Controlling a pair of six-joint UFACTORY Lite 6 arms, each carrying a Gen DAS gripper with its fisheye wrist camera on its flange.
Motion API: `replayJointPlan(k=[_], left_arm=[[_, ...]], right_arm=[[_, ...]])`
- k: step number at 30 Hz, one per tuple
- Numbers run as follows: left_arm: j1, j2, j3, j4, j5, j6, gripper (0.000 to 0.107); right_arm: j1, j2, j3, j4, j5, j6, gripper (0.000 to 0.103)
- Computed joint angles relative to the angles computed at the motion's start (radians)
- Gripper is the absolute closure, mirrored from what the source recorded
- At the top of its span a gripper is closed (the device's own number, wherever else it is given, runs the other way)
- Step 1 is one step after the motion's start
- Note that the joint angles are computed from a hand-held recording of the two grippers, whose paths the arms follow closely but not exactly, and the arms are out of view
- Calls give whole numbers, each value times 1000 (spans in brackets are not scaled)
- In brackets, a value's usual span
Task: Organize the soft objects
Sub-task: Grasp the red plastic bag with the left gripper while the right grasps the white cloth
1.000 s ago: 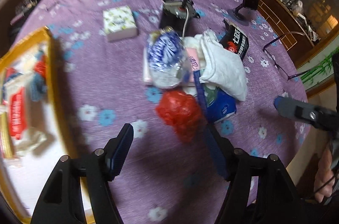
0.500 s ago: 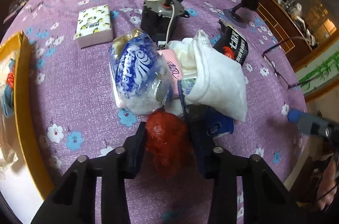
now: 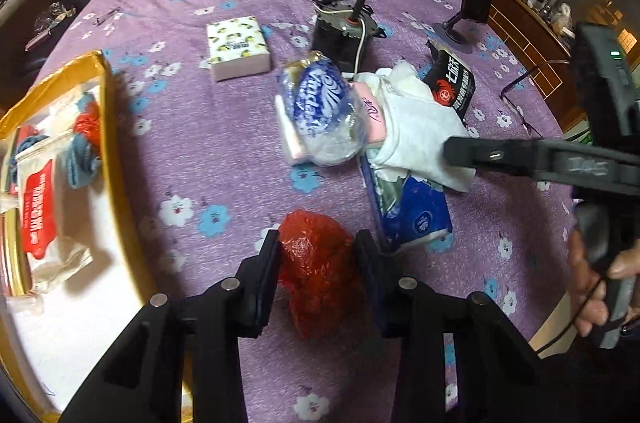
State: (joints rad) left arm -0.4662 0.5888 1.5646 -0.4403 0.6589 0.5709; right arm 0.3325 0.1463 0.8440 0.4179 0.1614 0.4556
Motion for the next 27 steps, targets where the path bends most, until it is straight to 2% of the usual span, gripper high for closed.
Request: replayJointPlan(k=[3,4,5,10,14,16,19,24,26,27], left_arm=[[4,-3,7,10,-2,-3,71],[5,0,12,11,-2,-3,71],[6,3,19,10,0,-2,71],[0,22,56,6,18,5,71],[-21,30,71,4,27,29,71],[-31,35,73,6,30,40,71],[-41,46,85,6,37,50,71],[-69,55,98,6,46,68,71],[-74,55,98,7,47,75,71],[-76,53,98,7,47,77,71]], right_arm=[[6,37,19,-57,9,69,70],[3,29,8,-29,8,43,76],[2,11,-10,-41,7,58,89],[30,-170,-139,-368,33,406,91],[96,-364,-270,-626,167,689,91],[144,-417,-313,-697,251,765,91],[237,-404,-335,-826,349,906,91],[262,-358,-327,-924,338,1004,88],[277,-356,-314,-930,357,1017,82],[288,-360,-307,-941,371,1029,75]])
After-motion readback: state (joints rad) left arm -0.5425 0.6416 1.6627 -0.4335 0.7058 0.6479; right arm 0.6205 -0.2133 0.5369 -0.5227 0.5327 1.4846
